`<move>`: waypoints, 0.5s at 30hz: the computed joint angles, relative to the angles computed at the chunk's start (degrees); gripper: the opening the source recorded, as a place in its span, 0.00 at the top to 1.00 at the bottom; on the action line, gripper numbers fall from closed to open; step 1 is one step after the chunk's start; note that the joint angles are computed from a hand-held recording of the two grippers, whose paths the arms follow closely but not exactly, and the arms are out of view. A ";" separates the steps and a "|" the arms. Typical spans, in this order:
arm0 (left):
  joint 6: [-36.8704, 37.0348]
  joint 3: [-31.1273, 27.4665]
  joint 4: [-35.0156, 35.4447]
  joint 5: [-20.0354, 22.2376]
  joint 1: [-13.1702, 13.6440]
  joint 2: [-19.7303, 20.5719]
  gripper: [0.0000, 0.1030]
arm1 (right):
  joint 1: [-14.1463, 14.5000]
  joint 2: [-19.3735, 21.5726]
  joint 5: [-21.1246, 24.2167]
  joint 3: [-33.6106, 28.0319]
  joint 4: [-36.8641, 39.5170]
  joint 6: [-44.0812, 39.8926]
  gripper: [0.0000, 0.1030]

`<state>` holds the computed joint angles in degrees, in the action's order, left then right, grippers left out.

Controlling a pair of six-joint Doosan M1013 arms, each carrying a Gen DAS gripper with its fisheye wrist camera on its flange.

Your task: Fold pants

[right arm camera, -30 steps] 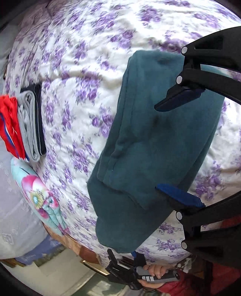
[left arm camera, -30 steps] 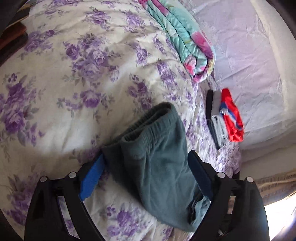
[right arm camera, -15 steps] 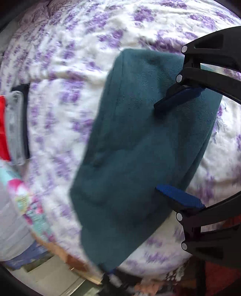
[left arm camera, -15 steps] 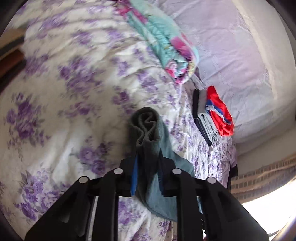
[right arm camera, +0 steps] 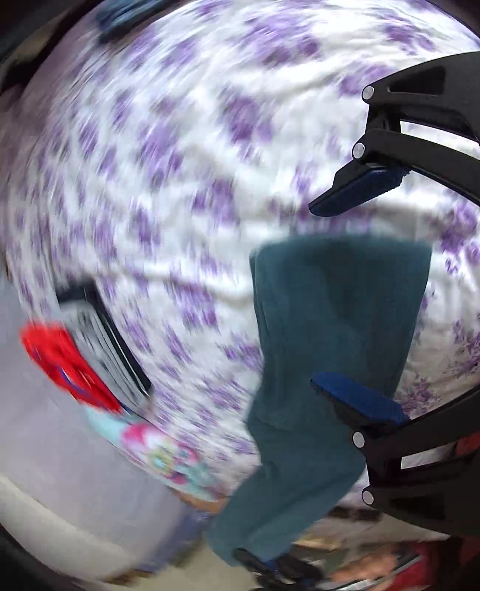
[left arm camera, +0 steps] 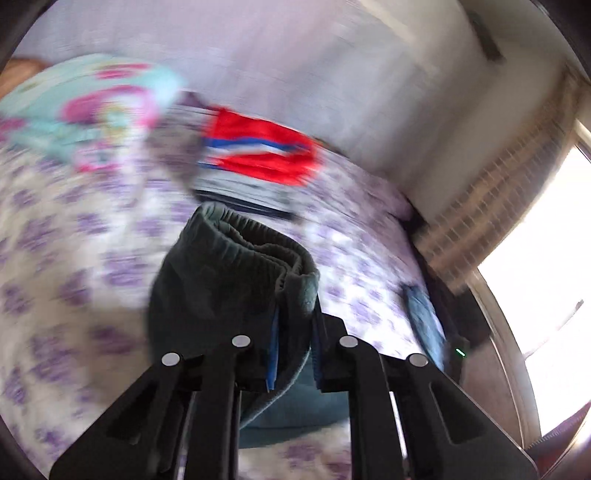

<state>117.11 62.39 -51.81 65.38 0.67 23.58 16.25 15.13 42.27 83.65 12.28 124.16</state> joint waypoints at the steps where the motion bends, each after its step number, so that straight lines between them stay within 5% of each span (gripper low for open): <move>1: 2.64 -1.56 -1.75 4.10 -1.62 0.87 0.87 | -0.60 -1.12 -1.53 1.90 0.66 2.02 0.15; 3: 6.14 -2.92 -3.11 10.16 -4.50 1.92 0.85 | -1.56 -3.07 -3.56 4.97 0.37 5.91 0.15; 5: 8.33 -4.36 1.97 17.00 -8.50 3.40 0.60 | -2.05 -4.65 -4.55 7.32 -1.48 9.24 0.15; 6: 8.64 -3.85 6.61 16.66 -10.26 3.32 0.31 | -2.17 -5.20 -4.73 8.15 -2.37 10.57 0.15; 7: 7.48 -1.95 12.56 13.62 -11.95 2.68 0.21 | -2.35 -5.73 -4.85 8.95 -2.66 11.54 0.15; 9: 2.31 -2.46 15.48 15.66 -12.35 3.97 0.21 | -2.55 -6.54 -5.59 10.31 -2.07 12.01 0.15; 11: -3.86 -3.47 10.60 19.39 -10.06 5.66 0.21 | -2.34 -6.91 -6.84 11.15 -1.65 11.79 0.15; 15: -11.07 -2.24 9.55 15.25 -6.42 4.95 0.17 | -1.61 -5.71 -6.98 9.67 0.38 8.10 0.15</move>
<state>106.04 60.15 -42.26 80.63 -5.75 28.52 14.64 9.42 35.29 93.32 12.65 132.26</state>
